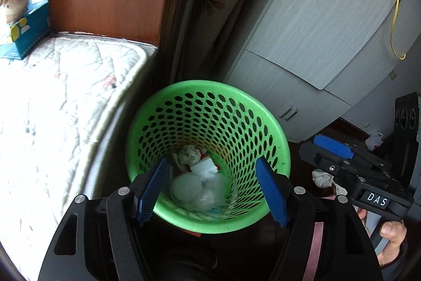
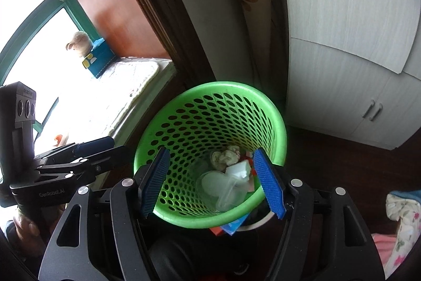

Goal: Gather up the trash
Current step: 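Move both tools back over the mattress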

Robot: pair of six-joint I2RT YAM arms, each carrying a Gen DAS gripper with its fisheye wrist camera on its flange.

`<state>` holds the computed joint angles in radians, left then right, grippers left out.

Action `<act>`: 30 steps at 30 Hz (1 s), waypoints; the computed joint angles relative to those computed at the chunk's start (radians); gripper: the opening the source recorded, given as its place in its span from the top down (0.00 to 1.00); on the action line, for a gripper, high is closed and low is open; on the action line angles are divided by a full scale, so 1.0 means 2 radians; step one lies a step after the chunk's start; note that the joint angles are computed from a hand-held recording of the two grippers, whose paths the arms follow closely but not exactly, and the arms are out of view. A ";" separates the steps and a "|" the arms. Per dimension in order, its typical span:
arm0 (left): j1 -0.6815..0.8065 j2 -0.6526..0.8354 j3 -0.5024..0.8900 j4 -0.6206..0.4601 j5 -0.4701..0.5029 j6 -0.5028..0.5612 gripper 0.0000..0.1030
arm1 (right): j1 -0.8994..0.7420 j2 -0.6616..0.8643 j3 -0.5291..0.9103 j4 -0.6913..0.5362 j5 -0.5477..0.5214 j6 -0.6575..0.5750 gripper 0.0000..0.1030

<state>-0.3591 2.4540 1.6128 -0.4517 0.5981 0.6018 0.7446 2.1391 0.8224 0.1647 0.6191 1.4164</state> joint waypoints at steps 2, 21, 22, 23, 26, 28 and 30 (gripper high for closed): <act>0.011 -0.005 -0.001 0.000 0.000 0.003 0.35 | 0.001 0.001 0.004 0.002 -0.001 -0.005 0.35; 0.149 0.056 0.171 -0.071 -0.008 0.012 0.34 | -0.016 0.072 0.176 -0.041 -0.045 -0.118 0.35; 0.156 0.063 0.185 -0.077 -0.009 0.013 0.34 | -0.017 0.080 0.192 -0.044 -0.049 -0.126 0.35; 0.161 0.068 0.196 -0.080 -0.011 0.013 0.34 | -0.017 0.086 0.206 -0.048 -0.052 -0.135 0.35; 0.180 0.091 0.242 -0.099 -0.015 0.014 0.35 | -0.018 0.112 0.259 -0.064 -0.063 -0.160 0.35; 0.192 0.111 0.283 -0.116 -0.018 0.013 0.34 | -0.019 0.132 0.297 -0.076 -0.074 -0.175 0.35; 0.204 0.139 0.339 -0.139 -0.021 0.011 0.34 | -0.018 0.155 0.342 -0.092 -0.083 -0.188 0.35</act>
